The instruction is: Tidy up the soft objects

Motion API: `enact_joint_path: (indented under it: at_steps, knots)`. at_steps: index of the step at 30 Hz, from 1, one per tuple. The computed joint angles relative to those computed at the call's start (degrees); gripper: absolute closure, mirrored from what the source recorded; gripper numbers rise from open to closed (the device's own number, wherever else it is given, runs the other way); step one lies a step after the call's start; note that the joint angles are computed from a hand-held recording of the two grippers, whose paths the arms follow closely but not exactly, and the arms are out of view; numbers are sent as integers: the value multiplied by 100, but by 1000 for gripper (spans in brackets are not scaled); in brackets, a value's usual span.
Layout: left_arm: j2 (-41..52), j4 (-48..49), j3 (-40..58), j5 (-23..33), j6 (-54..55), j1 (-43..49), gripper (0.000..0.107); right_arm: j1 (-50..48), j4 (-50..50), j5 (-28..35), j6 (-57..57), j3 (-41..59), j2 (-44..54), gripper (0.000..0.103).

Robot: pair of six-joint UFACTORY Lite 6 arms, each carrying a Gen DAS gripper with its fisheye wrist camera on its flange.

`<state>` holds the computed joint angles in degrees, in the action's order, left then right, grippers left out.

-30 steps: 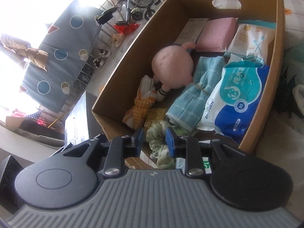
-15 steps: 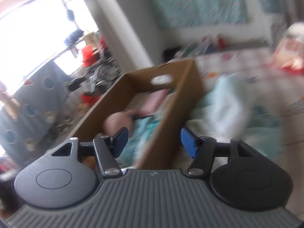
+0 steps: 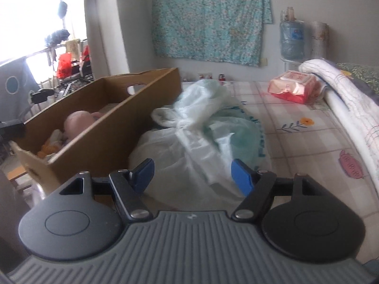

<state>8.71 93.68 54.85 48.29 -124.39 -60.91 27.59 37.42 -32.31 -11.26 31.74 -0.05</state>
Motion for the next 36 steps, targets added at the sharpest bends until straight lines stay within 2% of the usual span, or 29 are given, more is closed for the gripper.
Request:
enact_joint_path:
  at_steps: [4,7,11,16,21,25,36]
  knots:
    - [-205,-661,-299,-453,-221,-113,6,640,802,308,-609,-150,-660,27]
    - [-276,-1164,-342,-510,-32,-205,6,1038,1674,507,-1399,-56,-927,23]
    - [-334,-1859,-151,-488,649,-207,4,1168,2237,1037,-1808,68,-1170,20]
    - [-451,-2212,80,-397,1016,-127,4,1229,2840,1507,-2326,236,-1295,17]
    - [-334,-2547,377,-221,1667,-3,4,1331,4183,1563,-3646,581,-1228,14]
    - [-324,-2764,449,-73,1866,60,4,1406,4816,1570,-4357,839,-1149,14]
    - [-385,-2942,329,-393,1887,351,4,1566,6092,1346,-5883,1611,-412,14]
